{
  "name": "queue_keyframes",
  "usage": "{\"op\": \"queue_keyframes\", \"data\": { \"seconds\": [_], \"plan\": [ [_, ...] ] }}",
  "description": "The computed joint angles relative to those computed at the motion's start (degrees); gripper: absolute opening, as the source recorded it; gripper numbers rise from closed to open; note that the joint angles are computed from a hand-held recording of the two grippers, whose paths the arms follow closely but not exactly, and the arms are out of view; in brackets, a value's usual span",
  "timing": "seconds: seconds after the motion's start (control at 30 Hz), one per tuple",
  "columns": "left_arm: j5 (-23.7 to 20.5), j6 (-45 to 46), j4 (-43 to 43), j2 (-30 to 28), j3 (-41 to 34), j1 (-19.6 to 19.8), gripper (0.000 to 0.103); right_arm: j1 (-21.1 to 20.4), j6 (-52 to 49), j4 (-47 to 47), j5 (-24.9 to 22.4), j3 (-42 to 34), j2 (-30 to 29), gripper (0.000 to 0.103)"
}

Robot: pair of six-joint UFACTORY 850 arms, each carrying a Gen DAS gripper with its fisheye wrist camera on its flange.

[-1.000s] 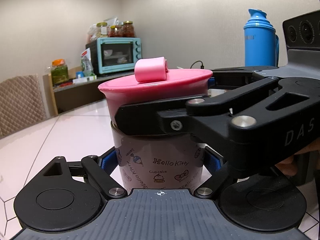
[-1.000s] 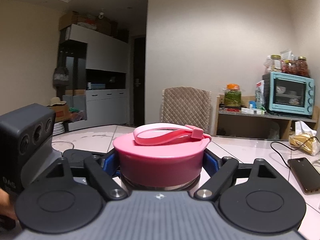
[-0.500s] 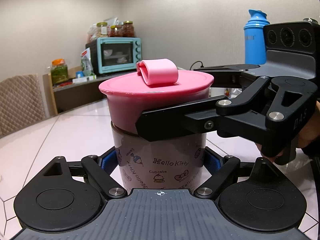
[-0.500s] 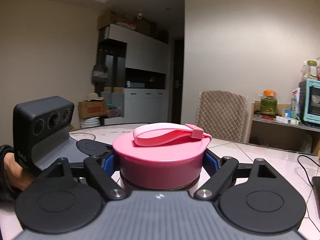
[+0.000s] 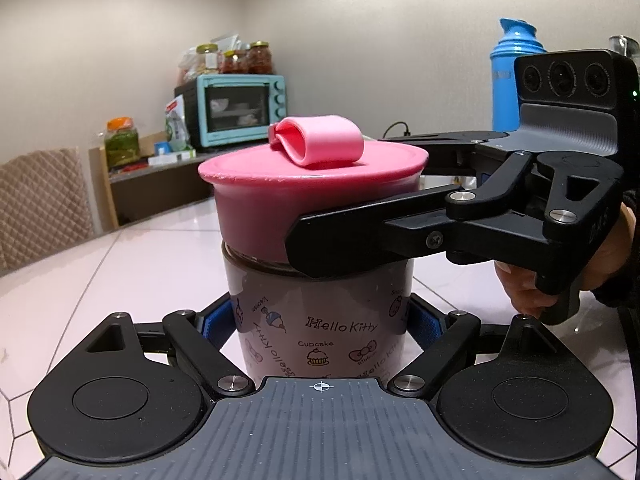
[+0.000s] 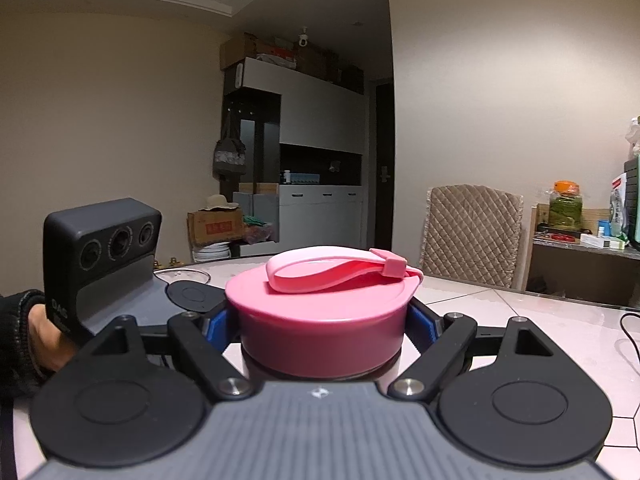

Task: Unscrew bottle cap and pour

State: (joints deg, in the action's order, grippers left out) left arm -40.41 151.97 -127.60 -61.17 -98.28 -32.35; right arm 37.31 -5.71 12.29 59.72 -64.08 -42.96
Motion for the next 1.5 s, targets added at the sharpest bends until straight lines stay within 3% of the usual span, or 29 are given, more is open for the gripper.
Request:
{"op": "queue_keyframes", "data": {
  "seconds": [0.87, 1.5],
  "plan": [
    [1.78, 7.20, -11.60, 2.10, 4.16, -2.59, 0.090, -1.76, 1.02, -6.29, -0.35, 0.56, 0.00, 0.085],
    [4.94, 24.16, -36.84, 5.88, 9.82, -7.31, 0.090, -4.21, 5.43, -15.47, 2.61, 1.85, -0.17, 0.085]
  ]
}}
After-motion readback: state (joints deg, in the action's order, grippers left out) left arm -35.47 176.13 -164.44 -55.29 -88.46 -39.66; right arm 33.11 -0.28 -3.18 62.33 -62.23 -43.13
